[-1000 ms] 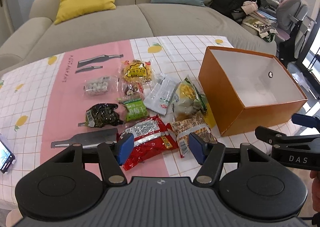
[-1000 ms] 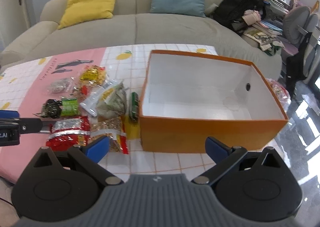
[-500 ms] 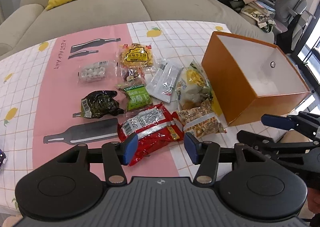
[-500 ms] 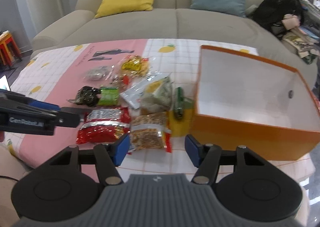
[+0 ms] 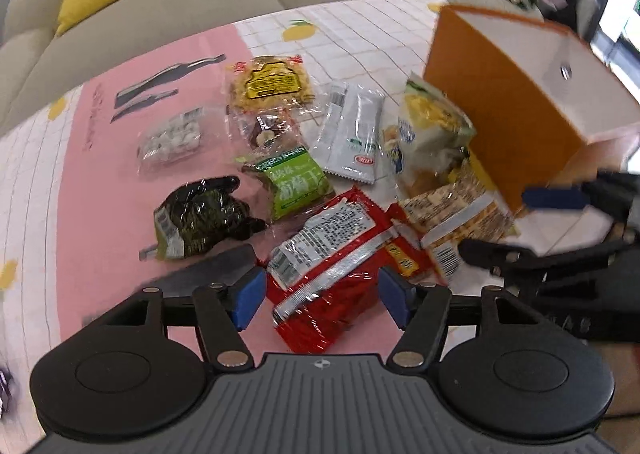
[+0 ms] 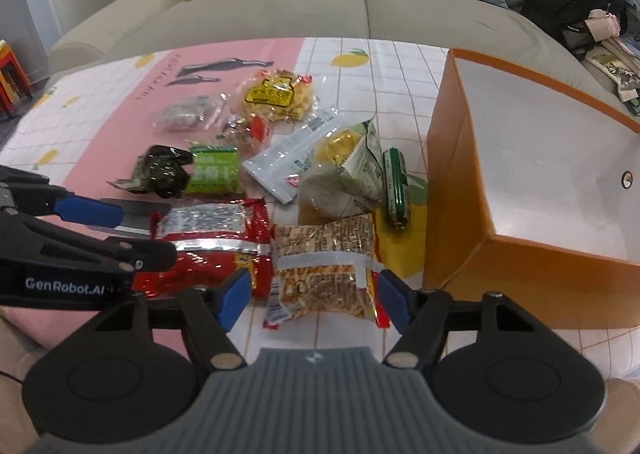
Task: Organize snacks
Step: 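Grasp the red chip bag with the left tool while the right tool grasps the tan snack bag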
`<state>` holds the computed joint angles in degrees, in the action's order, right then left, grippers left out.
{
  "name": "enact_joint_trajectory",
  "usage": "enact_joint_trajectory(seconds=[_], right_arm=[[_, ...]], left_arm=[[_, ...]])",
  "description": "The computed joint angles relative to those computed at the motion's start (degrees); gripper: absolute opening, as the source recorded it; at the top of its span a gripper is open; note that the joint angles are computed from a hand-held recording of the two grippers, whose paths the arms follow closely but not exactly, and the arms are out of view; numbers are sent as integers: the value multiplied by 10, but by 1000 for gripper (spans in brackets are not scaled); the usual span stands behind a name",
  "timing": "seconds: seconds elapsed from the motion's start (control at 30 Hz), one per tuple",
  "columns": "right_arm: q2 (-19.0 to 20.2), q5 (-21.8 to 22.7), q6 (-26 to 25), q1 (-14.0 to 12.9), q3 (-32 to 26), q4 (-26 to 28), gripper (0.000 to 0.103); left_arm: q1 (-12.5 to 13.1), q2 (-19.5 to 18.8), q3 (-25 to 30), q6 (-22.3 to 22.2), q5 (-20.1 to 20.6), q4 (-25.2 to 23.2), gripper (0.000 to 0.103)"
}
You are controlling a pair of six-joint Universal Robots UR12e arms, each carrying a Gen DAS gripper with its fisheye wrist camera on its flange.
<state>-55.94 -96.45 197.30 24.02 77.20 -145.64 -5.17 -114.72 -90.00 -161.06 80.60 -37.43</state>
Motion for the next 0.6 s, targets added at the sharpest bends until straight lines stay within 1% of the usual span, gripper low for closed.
enact_joint_trajectory(seconds=[0.03,0.1,0.2,0.3,0.37,0.43,0.6], right_arm=[[4,-5,0,1,-3,1,73],[9,-12,-1,1,-8,4,73],[16,-5,6,-3,-15,16,74],[22,8,17,-7,-22,27,77],[27,13,22,-8,-27,32,77],[31,19,27,-10,-30,37,77],[38,24,30,-12,-38,44,78]], left_arm=[[0,-3,2,16,0,0,79],[1,-10,7,43,-1,-9,79],[4,-18,13,91,-10,-18,79],[5,-25,24,149,-21,-44,83],[1,-30,30,191,-13,-51,85],[-1,-34,35,224,-9,-58,87],[-8,-45,46,280,5,-60,92]])
